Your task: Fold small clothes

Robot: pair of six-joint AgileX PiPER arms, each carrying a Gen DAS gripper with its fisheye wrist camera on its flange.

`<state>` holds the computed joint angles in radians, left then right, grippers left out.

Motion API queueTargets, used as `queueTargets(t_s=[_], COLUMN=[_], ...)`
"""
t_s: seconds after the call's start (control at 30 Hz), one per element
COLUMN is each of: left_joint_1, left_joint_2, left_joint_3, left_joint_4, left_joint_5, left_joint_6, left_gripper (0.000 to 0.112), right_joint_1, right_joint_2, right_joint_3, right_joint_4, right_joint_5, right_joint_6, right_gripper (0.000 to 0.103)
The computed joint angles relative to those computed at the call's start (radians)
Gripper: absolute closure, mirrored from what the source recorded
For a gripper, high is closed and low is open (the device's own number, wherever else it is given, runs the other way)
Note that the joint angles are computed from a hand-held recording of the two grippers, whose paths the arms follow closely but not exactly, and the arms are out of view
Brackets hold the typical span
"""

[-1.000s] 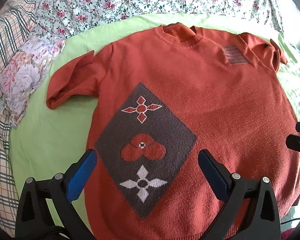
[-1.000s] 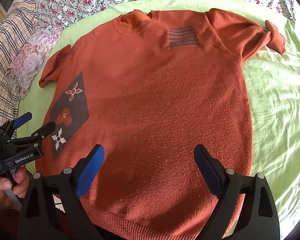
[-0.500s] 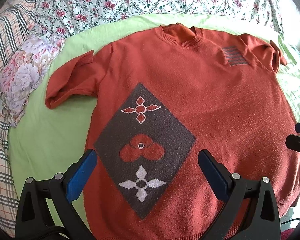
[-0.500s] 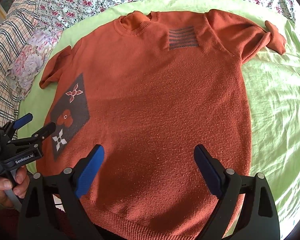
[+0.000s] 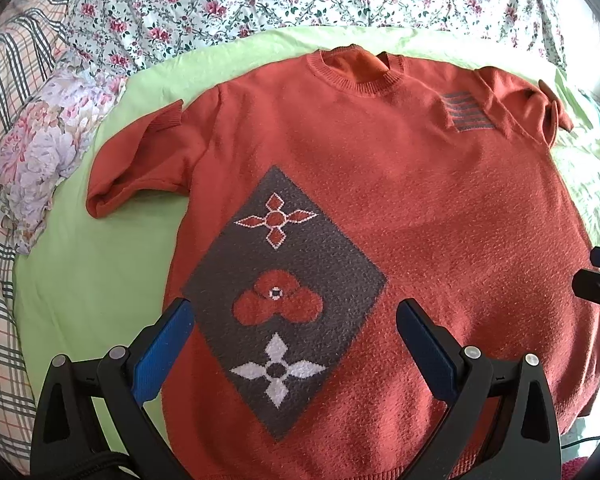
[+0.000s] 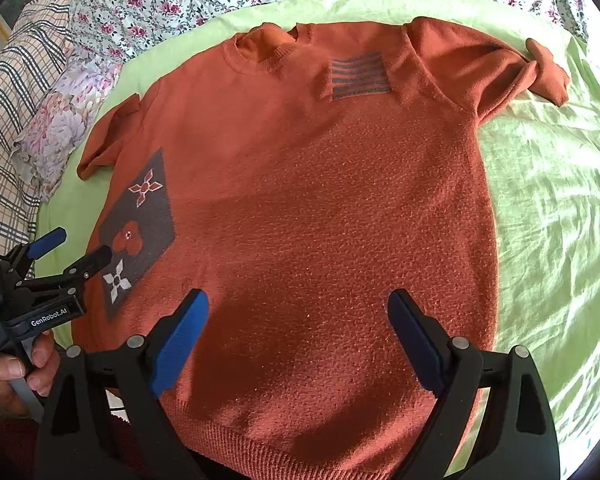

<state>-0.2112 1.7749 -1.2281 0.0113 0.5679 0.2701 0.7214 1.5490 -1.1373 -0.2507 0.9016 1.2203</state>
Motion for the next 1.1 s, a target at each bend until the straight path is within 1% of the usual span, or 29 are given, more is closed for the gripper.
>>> queueTargets(t_s=[0.13, 0.2, 0.27, 0.3, 0.33, 0.4, 0.43, 0.6, 0.63, 0.73, 0.77, 0.87, 0.97, 1.1], left_joint_1=[-0.002, -0.004, -0.004, -0.007, -0.007, -0.012, -0.013, -0.031, -0.031, -0.035, -0.036, -0.039, -0.045, -0.042], left_joint_2=[0.006, 0.011, 0.02, 0.025, 0.032, 0.038, 0.035, 0.06, 0.067, 0.085, 0.092, 0.113, 0.142, 0.193], left_joint_3=[-0.01, -0.014, -0.027, -0.034, -0.049, -0.053, -0.039, -0.072, -0.086, -0.103, -0.114, -0.133, -0.167, -0.238], left_joint_4=[-0.006, -0.007, -0.011, -0.01, -0.011, -0.014, -0.021, -0.014, -0.014, -0.02, -0.018, -0.018, 0.005, 0.006], left_joint_5=[0.015, 0.015, 0.032, 0.036, 0.063, 0.059, 0.03, 0.063, 0.084, 0.086, 0.097, 0.093, 0.1, 0.138], left_joint_6=[0.003, 0.001, 0.004, 0.0, 0.001, -0.001, 0.004, -0.004, -0.003, -0.003, -0.005, -0.012, -0.037, -0.05], left_gripper=[0.011, 0.011, 0.011, 0.011, 0.011, 0.011, 0.011, 0.011, 0.011, 0.011, 0.011, 0.011, 0.011, 0.011], right_joint_1=[0.015, 0.012, 0.01, 0.007, 0.003, -0.001, -0.005, -0.023, -0.028, -0.047, -0.055, -0.076, -0.098, -0.145], right_joint_2=[-0.012, -0.015, -0.014, -0.015, -0.017, -0.024, -0.027, -0.05, -0.054, -0.068, -0.071, -0.078, -0.084, -0.103], right_joint_3=[0.029, 0.039, 0.041, 0.043, 0.044, 0.05, 0.052, 0.074, 0.078, 0.095, 0.1, 0.113, 0.123, 0.134], right_joint_4=[-0.06, -0.065, -0.067, -0.063, -0.058, -0.056, -0.05, -0.043, -0.036, -0.018, -0.008, 0.004, 0.01, 0.01], right_joint_5=[-0.029, -0.037, -0.038, -0.039, -0.039, -0.041, -0.04, -0.041, -0.042, -0.05, -0.053, -0.062, -0.07, -0.063], right_joint_6=[0.054, 0.058, 0.06, 0.056, 0.052, 0.051, 0.044, 0.045, 0.042, 0.033, 0.027, 0.014, -0.002, -0.025], right_gripper=[0.012, 0.012, 0.012, 0.012, 0.012, 0.012, 0.012, 0.012, 0.012, 0.012, 0.012, 0.012, 0.012, 0.012])
